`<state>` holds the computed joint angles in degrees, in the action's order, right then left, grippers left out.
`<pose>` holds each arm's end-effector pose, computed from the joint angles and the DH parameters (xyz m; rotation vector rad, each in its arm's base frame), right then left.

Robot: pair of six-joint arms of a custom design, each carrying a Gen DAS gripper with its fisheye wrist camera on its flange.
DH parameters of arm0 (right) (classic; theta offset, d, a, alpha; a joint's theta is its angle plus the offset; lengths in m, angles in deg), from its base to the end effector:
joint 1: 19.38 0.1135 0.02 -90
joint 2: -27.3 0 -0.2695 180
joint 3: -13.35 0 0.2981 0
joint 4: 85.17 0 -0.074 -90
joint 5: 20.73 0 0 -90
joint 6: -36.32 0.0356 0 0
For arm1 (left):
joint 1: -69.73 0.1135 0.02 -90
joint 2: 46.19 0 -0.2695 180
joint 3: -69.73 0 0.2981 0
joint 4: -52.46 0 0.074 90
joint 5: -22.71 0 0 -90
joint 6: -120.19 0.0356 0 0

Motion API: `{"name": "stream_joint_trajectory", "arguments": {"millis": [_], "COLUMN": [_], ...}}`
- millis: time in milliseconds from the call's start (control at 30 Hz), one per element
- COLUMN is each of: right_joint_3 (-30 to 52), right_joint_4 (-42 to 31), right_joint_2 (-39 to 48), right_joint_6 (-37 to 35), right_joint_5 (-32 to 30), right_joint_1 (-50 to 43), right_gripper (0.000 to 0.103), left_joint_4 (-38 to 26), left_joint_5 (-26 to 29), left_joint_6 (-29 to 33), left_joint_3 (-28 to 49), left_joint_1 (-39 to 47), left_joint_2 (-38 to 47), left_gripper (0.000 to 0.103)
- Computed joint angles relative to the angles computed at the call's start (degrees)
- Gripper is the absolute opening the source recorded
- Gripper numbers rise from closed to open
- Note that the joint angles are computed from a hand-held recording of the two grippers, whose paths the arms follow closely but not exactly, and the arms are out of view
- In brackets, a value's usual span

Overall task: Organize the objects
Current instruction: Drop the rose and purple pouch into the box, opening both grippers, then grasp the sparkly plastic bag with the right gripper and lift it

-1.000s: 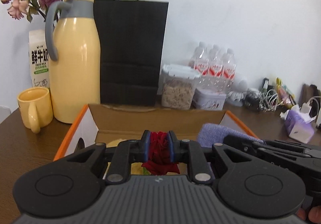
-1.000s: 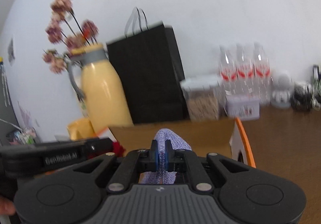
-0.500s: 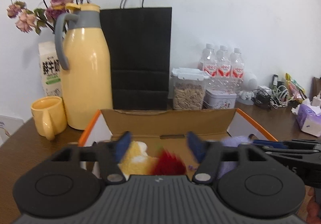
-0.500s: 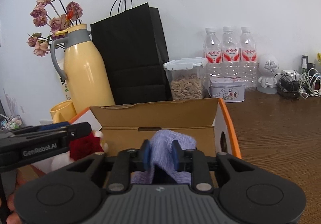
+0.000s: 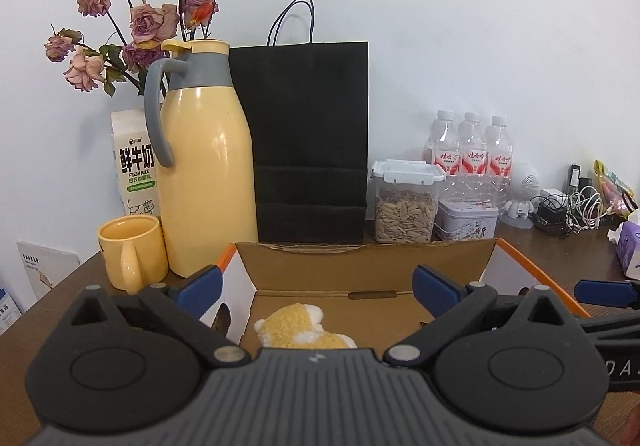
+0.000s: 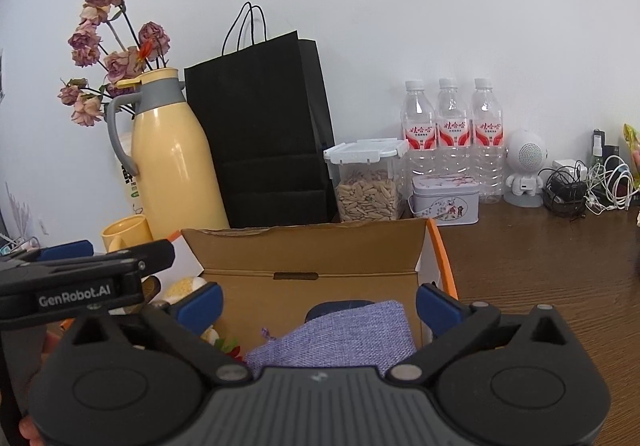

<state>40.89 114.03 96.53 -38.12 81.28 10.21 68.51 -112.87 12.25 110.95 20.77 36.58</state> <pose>0.2190 0.1158 0.1256 -0.1027 1.9646 0.3129 0.2151 -0.2084 0.1406 0.0217 1.8768 0.0050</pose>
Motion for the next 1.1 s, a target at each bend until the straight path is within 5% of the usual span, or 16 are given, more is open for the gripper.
{"name": "stream_joint_trajectory", "arguments": {"millis": [500, 867, 1100], "right_joint_3": [-2.3, -4.6, -6.3], "right_joint_4": [-8.9, -28.8, -46.3], "right_joint_2": [-13.7, -31.3, -46.3], "right_joint_6": [-4.0, -1.7, 5.4], "right_joint_5": [6.2, 17.1, 25.2], "right_joint_1": [5.2, 16.2, 25.5], "right_gripper": [0.103, 0.103, 0.103], "left_joint_4": [-3.6, -21.4, -40.4], "left_joint_5": [-4.3, -11.3, -18.6], "left_joint_6": [0.6, -6.5, -18.5], "left_joint_3": [-3.5, -6.4, -6.0], "left_joint_1": [-5.1, -12.8, -21.1], "left_joint_2": [-10.8, -24.1, -31.1], "left_gripper": [0.103, 0.103, 0.103]}}
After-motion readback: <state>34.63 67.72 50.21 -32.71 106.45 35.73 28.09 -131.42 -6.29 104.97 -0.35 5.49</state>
